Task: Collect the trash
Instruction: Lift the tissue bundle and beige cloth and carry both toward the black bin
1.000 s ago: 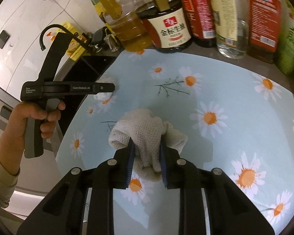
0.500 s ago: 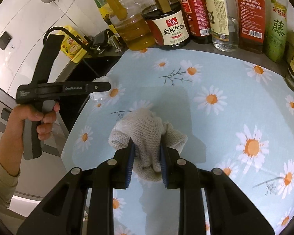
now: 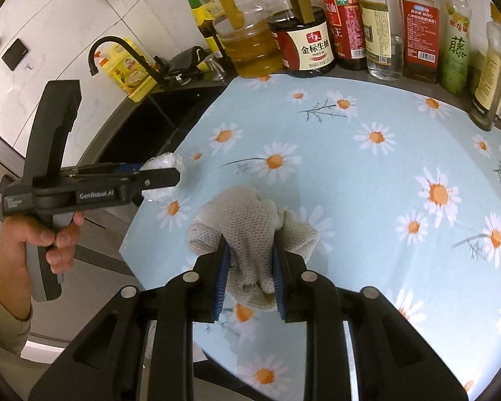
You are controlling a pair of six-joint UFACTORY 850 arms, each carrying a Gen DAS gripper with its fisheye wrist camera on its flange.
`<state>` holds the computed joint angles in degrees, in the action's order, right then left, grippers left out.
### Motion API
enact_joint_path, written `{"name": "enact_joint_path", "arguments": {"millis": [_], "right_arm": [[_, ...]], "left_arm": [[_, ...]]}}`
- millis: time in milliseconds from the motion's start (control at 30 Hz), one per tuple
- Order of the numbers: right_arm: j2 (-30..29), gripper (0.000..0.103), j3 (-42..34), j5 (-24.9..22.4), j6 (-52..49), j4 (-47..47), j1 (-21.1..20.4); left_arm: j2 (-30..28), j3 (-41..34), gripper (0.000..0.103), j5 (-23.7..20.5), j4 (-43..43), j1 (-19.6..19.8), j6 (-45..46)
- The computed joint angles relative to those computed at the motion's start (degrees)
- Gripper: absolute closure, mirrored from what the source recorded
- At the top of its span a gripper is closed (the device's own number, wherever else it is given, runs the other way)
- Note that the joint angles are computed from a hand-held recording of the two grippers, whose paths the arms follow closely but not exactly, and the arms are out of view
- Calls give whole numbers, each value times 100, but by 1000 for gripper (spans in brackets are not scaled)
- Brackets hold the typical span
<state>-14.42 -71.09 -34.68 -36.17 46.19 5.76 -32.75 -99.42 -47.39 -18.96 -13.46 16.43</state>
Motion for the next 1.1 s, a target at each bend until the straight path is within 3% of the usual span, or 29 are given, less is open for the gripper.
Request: {"name": "enact_joint_path", "arguments": {"millis": [533,1100], "right_arm": [[949,78,1040,617,1143,-515,643],[1435,77,1822,754,2070,-824,1346]], "left_arm": [[1186,1627,58,36,-941,297,1411],[1898,2832,58,-282,-1213,507,2199]]}}
